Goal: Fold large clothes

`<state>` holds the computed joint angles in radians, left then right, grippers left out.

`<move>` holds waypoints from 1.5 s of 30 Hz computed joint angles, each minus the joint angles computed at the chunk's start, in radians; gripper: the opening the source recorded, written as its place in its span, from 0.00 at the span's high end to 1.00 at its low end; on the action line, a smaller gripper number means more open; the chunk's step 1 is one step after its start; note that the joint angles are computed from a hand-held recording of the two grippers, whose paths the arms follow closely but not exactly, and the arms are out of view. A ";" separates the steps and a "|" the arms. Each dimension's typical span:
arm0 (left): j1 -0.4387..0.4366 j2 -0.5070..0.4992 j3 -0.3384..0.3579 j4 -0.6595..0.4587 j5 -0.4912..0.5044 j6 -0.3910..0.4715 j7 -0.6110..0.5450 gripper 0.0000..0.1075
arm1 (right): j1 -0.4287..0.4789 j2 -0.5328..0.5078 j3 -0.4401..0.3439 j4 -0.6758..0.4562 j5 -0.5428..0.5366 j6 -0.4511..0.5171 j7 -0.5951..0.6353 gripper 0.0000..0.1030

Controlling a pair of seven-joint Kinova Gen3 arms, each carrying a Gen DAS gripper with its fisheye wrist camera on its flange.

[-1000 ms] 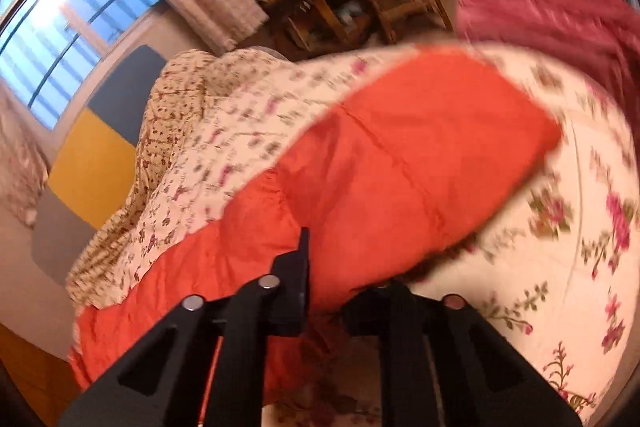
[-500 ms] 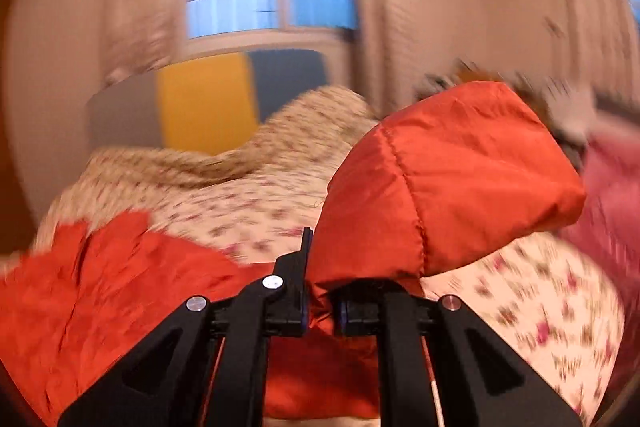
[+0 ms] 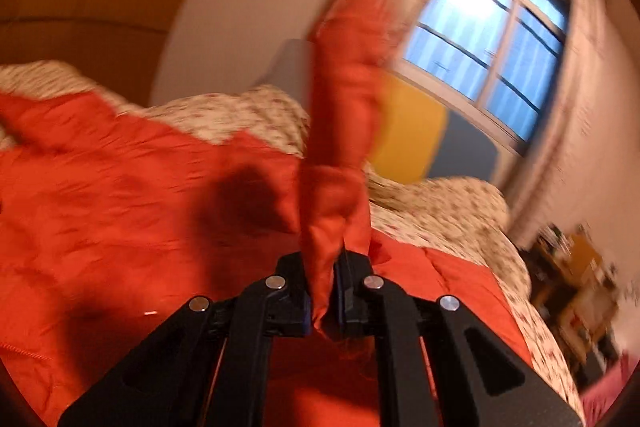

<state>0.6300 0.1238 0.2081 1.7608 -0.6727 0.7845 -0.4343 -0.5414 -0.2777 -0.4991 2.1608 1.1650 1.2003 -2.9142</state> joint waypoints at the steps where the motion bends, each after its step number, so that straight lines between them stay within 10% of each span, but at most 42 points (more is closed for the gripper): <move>1: 0.000 0.001 0.000 0.000 -0.002 0.000 0.001 0.07 | -0.012 0.004 0.014 0.006 0.003 -0.037 0.027 0.93; 10: 0.001 0.001 0.001 -0.001 -0.001 0.004 0.000 0.07 | -0.178 0.107 0.269 -0.028 -0.122 -0.219 0.393 0.87; 12: 0.002 0.012 0.005 -0.022 0.009 0.033 -0.023 0.07 | -0.165 0.052 0.309 -0.034 -0.195 -0.291 0.474 0.71; 14: -0.066 0.020 0.079 -0.054 0.039 0.078 -0.069 0.07 | -0.127 -0.041 0.322 -0.036 -0.277 -0.333 0.527 0.34; 15: -0.104 0.018 0.121 -0.064 0.050 0.097 -0.082 0.07 | -0.114 -0.087 0.314 -0.040 -0.317 -0.331 0.538 0.33; 18: -0.107 -0.008 0.164 -0.089 0.011 0.162 -0.022 0.07 | -0.002 -0.226 0.287 -0.052 -0.439 -0.353 0.581 0.33; 23: 0.085 -0.076 0.046 -0.097 -0.149 0.110 0.113 0.07 | 0.211 -0.373 0.334 -0.033 -0.596 -0.443 0.504 0.45; 31: -0.001 0.178 0.227 -0.339 -0.129 0.046 -0.177 0.07 | 0.449 -0.249 0.526 -0.082 -0.714 -0.448 0.463 0.79; 39: 0.080 0.337 0.062 -0.489 0.072 0.088 -0.386 0.07 | 0.510 -0.082 0.647 -0.020 -0.866 -0.574 0.617 0.88; 45: 0.153 0.352 -0.038 -0.517 0.124 0.101 -0.431 0.07 | 0.623 -0.151 0.576 -0.008 -0.937 -0.572 0.668 0.86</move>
<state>0.7825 0.4758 0.1698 1.2441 -0.5488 0.8855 -0.8648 0.0816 -0.4287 0.0773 2.1524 0.2280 0.6287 -2.2467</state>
